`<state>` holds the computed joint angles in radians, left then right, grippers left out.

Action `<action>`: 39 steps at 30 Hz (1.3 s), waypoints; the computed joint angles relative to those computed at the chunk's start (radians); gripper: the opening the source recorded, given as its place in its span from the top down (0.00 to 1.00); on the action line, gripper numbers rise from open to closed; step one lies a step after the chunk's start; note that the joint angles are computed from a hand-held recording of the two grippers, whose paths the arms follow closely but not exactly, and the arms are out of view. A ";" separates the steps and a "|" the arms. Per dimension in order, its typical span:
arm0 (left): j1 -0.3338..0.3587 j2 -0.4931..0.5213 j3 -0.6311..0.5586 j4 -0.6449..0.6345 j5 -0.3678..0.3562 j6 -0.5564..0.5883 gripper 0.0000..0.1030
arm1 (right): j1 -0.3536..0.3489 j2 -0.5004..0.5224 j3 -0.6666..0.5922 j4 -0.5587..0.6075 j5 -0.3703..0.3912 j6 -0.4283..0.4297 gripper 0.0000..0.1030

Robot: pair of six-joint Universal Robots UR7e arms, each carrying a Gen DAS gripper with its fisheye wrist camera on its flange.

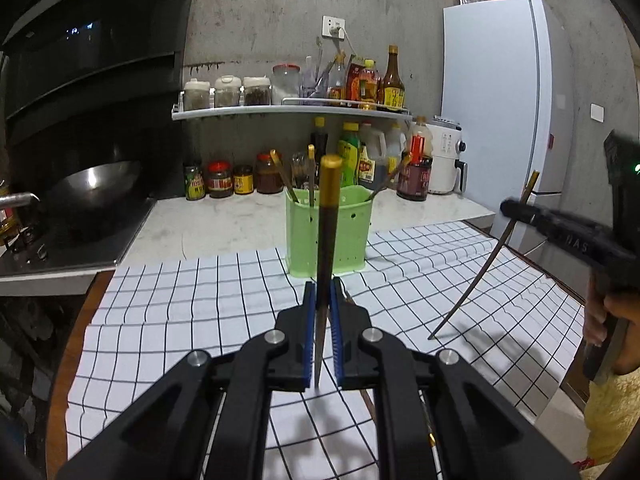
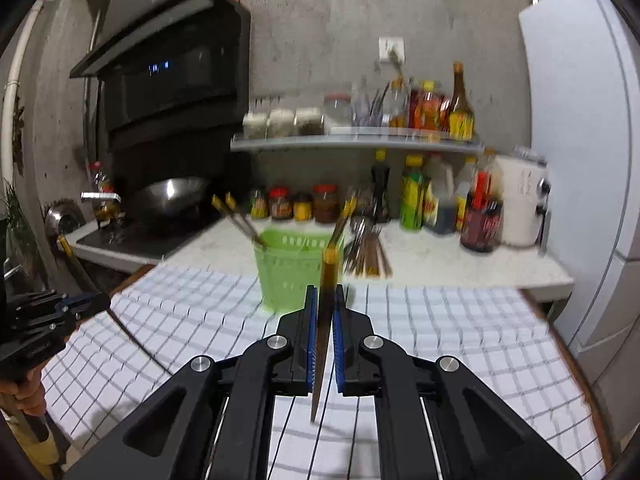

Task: Organize utensils
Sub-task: 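Lift the left tool's chopstick into the green holder while the right tool does likewise, then open the left tool in the holder while the right tool releases its chopstick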

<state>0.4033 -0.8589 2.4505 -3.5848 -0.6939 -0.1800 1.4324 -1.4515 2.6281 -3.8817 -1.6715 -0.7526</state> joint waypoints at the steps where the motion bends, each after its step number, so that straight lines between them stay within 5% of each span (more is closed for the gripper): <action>1: -0.001 0.001 0.001 0.002 0.005 -0.004 0.93 | -0.004 0.013 0.004 -0.013 -0.004 -0.007 0.93; 6: -0.018 -0.009 0.021 0.040 0.030 -0.058 0.94 | -0.004 0.027 0.033 -0.070 -0.006 -0.028 0.93; 11: -0.033 0.017 0.025 -0.085 0.054 0.000 0.94 | -0.013 0.026 0.042 -0.114 0.025 -0.054 0.93; 23: 0.057 0.168 -0.334 -0.422 -0.025 0.487 0.94 | 0.058 0.087 -0.187 -0.007 0.119 -0.002 0.93; 29: 0.130 0.241 -0.519 -0.387 -0.109 0.565 0.94 | 0.099 0.200 -0.336 -0.091 0.147 0.010 0.93; 39: 0.260 0.303 -0.653 -0.101 -0.154 0.478 0.94 | 0.090 0.349 -0.495 0.017 0.056 -0.007 0.93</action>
<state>0.6631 -0.5560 1.7974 -3.6855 -0.8477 0.2984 1.5227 -1.1030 2.1329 -3.8645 -1.6157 -0.7596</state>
